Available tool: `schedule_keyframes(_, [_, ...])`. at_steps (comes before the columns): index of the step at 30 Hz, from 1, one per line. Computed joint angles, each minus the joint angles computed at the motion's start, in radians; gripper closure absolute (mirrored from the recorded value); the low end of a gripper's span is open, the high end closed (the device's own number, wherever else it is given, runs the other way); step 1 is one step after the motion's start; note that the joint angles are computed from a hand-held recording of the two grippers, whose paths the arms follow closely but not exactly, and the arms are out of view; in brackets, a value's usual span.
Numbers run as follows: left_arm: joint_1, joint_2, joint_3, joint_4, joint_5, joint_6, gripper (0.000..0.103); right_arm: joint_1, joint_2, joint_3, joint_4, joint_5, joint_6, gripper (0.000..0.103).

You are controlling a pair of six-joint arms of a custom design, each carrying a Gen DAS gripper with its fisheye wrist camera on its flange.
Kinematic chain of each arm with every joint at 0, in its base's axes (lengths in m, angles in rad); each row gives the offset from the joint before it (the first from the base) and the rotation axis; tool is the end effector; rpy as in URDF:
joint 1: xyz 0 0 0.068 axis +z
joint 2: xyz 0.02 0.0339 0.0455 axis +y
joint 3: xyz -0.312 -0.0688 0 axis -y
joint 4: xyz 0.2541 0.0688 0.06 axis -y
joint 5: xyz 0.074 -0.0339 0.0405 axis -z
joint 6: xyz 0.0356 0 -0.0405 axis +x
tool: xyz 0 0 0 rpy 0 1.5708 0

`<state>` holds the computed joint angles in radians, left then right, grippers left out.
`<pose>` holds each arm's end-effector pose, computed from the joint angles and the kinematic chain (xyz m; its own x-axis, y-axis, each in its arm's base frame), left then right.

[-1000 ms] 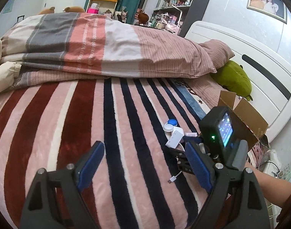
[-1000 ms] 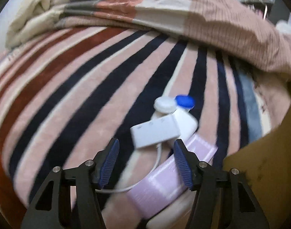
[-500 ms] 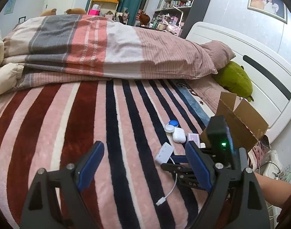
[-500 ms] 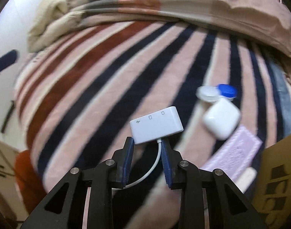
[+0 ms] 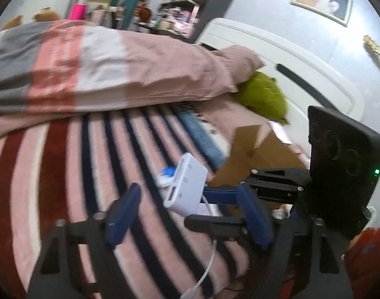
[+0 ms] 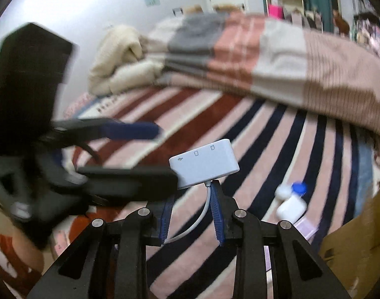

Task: Organize rigid objects
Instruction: 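Place the USB adapter into the cardboard box and open the right gripper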

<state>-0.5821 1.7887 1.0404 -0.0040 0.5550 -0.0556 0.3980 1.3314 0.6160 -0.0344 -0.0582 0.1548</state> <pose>0.3160 -0.2304 0.2180 -0.6137 0.3474 -0.7090 0.7557 0.5185 -0.4001 0.2364 0.1016 0.2206 -0.6864 -0.1216 -0.7170 -0.3242 0.9337 0.1520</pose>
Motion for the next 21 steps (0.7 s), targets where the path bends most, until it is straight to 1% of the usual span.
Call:
schedule_keyframes(1, [-0.016,0.006,0.046,-0.038,0.024,0.001,0.050,-0.005,-0.033,0.004,-0.021,0.004,-0.006,0.079])
schedule_keyframes(2, [-0.027,0.012,0.082,-0.063,0.056,0.002,0.059,-0.016,-0.060,0.011,-0.041,0.004,-0.014,0.079])
schedule_keyframes(3, [-0.041,0.013,0.109,-0.083,0.051,0.004,0.065,-0.035,-0.106,0.019,-0.080,0.007,-0.024,0.079])
schedule_keyframes(5, [-0.094,0.020,0.193,-0.147,-0.017,0.015,0.075,-0.069,-0.174,0.020,-0.123,0.008,-0.037,0.079])
schedule_keyframes(7, [-0.136,0.047,0.278,-0.209,-0.027,0.016,0.076,-0.149,-0.242,0.027,-0.175,-0.032,-0.065,0.079])
schedule_keyframes(12, [-0.265,0.176,0.554,-0.377,-0.091,0.026,0.076,-0.414,-0.369,0.033,-0.293,-0.196,-0.138,0.079])
schedule_keyframes(13, [-0.287,0.210,0.613,-0.412,-0.097,0.027,0.076,-0.494,-0.385,0.034,-0.321,-0.246,-0.164,0.079])
schedule_keyframes(14, [-0.313,0.262,0.696,-0.458,-0.098,0.028,0.075,-0.552,-0.390,0.035,-0.338,-0.283,-0.184,0.079])
schedule_keyframes(15, [-0.327,0.294,0.745,-0.486,-0.097,0.028,0.075,-0.647,-0.394,0.039,-0.373,-0.341,-0.220,0.079])
schedule_keyframes(18, [-0.375,0.420,0.929,-0.582,-0.099,0.031,0.075,-0.843,-0.371,0.048,-0.443,-0.435,-0.330,0.079])
schedule_keyframes(21, [-0.408,0.538,1.085,-0.664,-0.110,0.030,0.075,-0.965,-0.301,0.049,-0.473,-0.473,-0.428,0.079])
